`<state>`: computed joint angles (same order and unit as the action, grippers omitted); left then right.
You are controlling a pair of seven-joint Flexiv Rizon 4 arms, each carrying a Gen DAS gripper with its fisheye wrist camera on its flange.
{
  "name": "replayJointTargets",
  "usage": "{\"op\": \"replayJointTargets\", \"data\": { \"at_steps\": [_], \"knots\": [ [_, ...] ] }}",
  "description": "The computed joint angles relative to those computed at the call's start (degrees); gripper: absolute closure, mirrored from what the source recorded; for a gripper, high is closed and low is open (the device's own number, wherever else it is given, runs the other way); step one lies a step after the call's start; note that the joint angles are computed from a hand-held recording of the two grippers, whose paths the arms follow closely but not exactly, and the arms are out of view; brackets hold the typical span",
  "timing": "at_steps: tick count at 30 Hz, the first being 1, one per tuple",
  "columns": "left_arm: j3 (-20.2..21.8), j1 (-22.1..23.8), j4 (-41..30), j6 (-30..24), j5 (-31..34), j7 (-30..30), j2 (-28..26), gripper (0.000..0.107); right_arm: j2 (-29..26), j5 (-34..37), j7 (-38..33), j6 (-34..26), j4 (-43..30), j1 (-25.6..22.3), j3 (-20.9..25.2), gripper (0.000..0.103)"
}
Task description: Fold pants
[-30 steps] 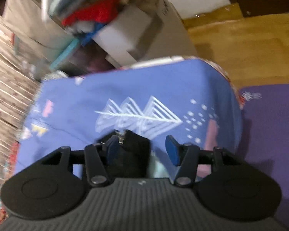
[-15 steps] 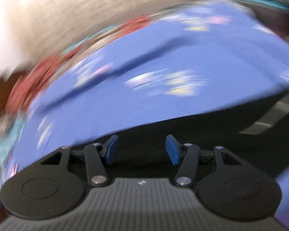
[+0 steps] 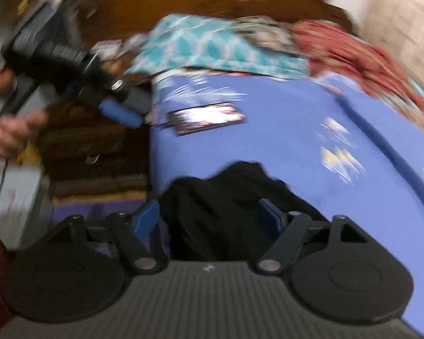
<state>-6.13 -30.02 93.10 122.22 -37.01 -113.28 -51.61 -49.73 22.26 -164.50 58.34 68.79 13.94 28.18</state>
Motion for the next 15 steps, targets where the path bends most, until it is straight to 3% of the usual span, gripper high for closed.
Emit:
{"op": "replayJointTargets", "data": {
  "at_steps": [2,4,5,6,7,8,10,11,13,15],
  "knots": [
    [-0.81,0.8,1.19,1.18,0.75,-1.32,0.14,0.032,-1.32,-2.61,0.03,1.23,-0.67,2.91,-2.03,0.022],
    [-1.6,1.73,1.98,1.83,1.81,-2.54,0.04,0.032,-3.28,-5.97,4.32,2.33,-2.3,6.46,-5.42,0.024],
    [-1.93,2.16,2.16,1.95,2.39,-3.07,-0.07,0.032,-4.22,-7.88,6.84,1.83,-3.04,7.7,-7.01,0.033],
    [-2.35,2.68,2.14,2.03,3.17,-3.65,-0.28,0.032,-4.61,-9.21,8.26,0.56,-3.39,7.76,-7.34,0.047],
    [-2.85,3.31,2.06,2.14,4.21,-4.28,-0.51,0.032,-4.26,-10.09,9.1,-0.67,-2.96,7.25,-7.25,0.086],
    [-3.31,3.89,2.28,2.54,5.38,-4.97,-0.6,0.032,-4.28,-10.7,11.16,-1.41,-3.52,7.36,-7.57,0.087],
    [-4.05,4.97,1.85,3.05,7.98,-5.94,-1.2,0.032,-4.32,-7.47,14.02,-3.04,-6.7,4.67,-4.02,0.088],
    [-4.28,5.37,1.5,3.01,8.97,-6.24,-1.52,0.032,-3.96,-5.54,14.85,-1.05,-6.98,3.81,-3.15,0.088],
    [-4.92,6.24,0.44,2.55,10.85,-6.84,-2.3,0.032,-3.65,-1.92,17.49,7.61,-7.95,3.55,-2.53,0.088],
    [-4.96,6.47,-0.71,1.93,11.66,-7.11,-2.96,0.032,-4.04,-0.24,14.24,21.87,-6.87,3.58,-0.4,0.088]
  ]
}}
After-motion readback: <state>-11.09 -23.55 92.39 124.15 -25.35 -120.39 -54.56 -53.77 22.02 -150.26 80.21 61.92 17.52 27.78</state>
